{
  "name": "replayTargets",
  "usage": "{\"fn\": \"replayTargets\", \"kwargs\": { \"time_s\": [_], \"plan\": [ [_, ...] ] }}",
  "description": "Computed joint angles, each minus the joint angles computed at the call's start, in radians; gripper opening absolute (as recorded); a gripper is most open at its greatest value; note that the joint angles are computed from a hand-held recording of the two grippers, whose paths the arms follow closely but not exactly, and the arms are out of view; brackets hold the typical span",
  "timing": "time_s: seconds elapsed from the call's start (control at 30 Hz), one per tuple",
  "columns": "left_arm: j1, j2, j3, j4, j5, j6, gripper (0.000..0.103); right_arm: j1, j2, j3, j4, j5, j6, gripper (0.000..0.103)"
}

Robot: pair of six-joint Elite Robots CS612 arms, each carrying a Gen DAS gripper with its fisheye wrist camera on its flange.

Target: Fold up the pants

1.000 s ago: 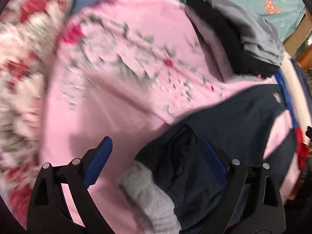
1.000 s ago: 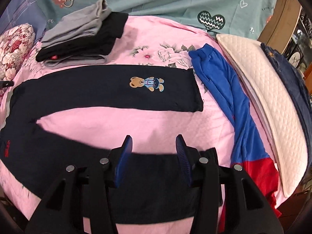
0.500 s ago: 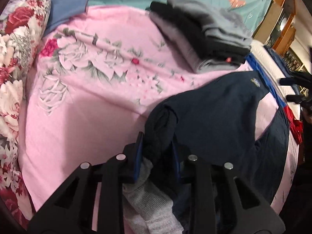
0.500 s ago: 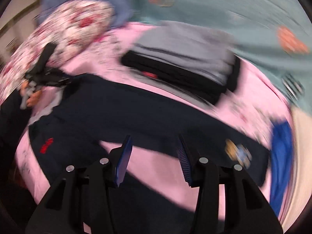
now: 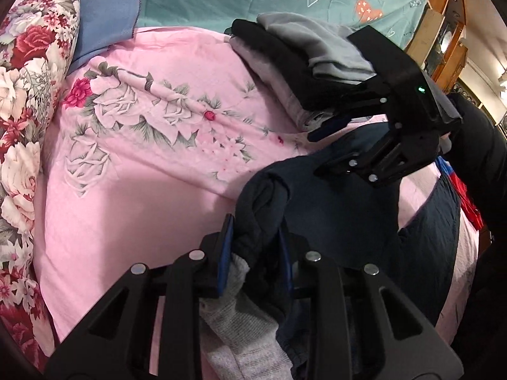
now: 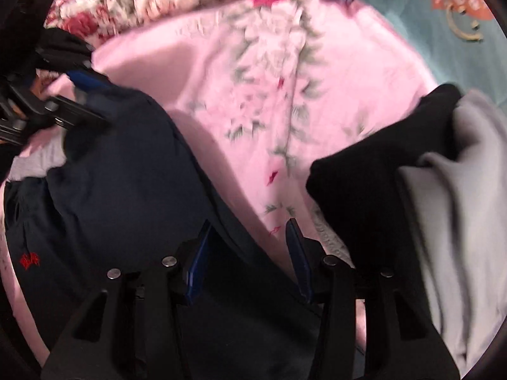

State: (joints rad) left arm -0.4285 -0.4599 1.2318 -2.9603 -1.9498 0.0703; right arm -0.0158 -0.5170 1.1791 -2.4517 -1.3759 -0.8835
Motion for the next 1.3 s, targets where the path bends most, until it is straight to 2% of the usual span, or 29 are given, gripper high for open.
{"fn": "replayTargets", "kwargs": {
  "time_s": [0.03,0.07,0.1,0.13,0.3,0.37,0.47,0.57,0.67,0.77,0.9,1.0,1.1,1.17,1.23,1.3],
  "plan": [
    [0.0,0.002,-0.004,0.005,0.004,-0.006,0.026,0.001,0.001,-0.001,0.003,-0.006,-0.017,0.045],
    [0.0,0.005,-0.009,0.011,0.014,-0.02,0.026,-0.002,-0.003,0.005,0.006,0.008,-0.03,0.018],
    [0.0,0.006,-0.013,0.015,0.023,-0.034,0.026,-0.005,-0.005,0.002,0.034,0.028,-0.037,0.004],
    [0.0,0.008,-0.015,0.014,0.028,-0.042,0.026,-0.007,-0.005,0.001,0.045,0.049,-0.031,0.005],
    [0.002,0.022,-0.037,0.007,0.094,-0.129,0.027,-0.005,0.003,0.004,-0.061,0.079,0.058,0.004],
    [0.003,0.033,-0.06,0.043,0.11,-0.158,0.028,-0.006,0.012,-0.009,-0.087,0.1,0.107,0.004],
    [-0.011,0.034,-0.059,0.057,0.172,-0.129,0.028,0.006,0.03,-0.025,-0.083,0.059,0.111,0.004],
    [-0.017,0.014,-0.038,0.041,0.189,-0.124,0.027,0.013,0.033,-0.015,-0.106,0.029,0.128,0.004],
    [-0.021,-0.028,0.02,-0.025,0.19,-0.122,0.027,0.006,-0.004,0.031,-0.148,0.051,0.156,0.004],
    [-0.037,-0.082,0.107,-0.11,0.221,-0.123,0.027,-0.01,-0.074,0.119,-0.198,0.101,0.171,0.004],
    [-0.068,-0.168,0.272,-0.206,0.285,-0.2,0.028,-0.033,-0.186,0.286,-0.285,0.193,0.169,0.004],
    [-0.089,-0.214,0.394,-0.275,0.307,-0.219,0.028,-0.04,-0.255,0.431,-0.373,0.248,0.166,0.004],
    [-0.109,-0.233,0.473,-0.3,0.344,-0.212,0.028,-0.03,-0.288,0.542,-0.431,0.26,0.151,0.004],
    [-0.112,-0.232,0.494,-0.275,0.342,-0.223,0.027,-0.027,-0.302,0.6,-0.46,0.26,0.151,0.004],
    [-0.112,-0.227,0.506,-0.265,0.339,-0.232,0.027,-0.017,-0.288,0.641,-0.555,0.241,0.191,0.004],
    [-0.112,-0.226,0.513,-0.258,0.344,-0.234,0.031,-0.012,-0.27,0.646,-0.577,0.24,0.226,0.004]
  ]
}}
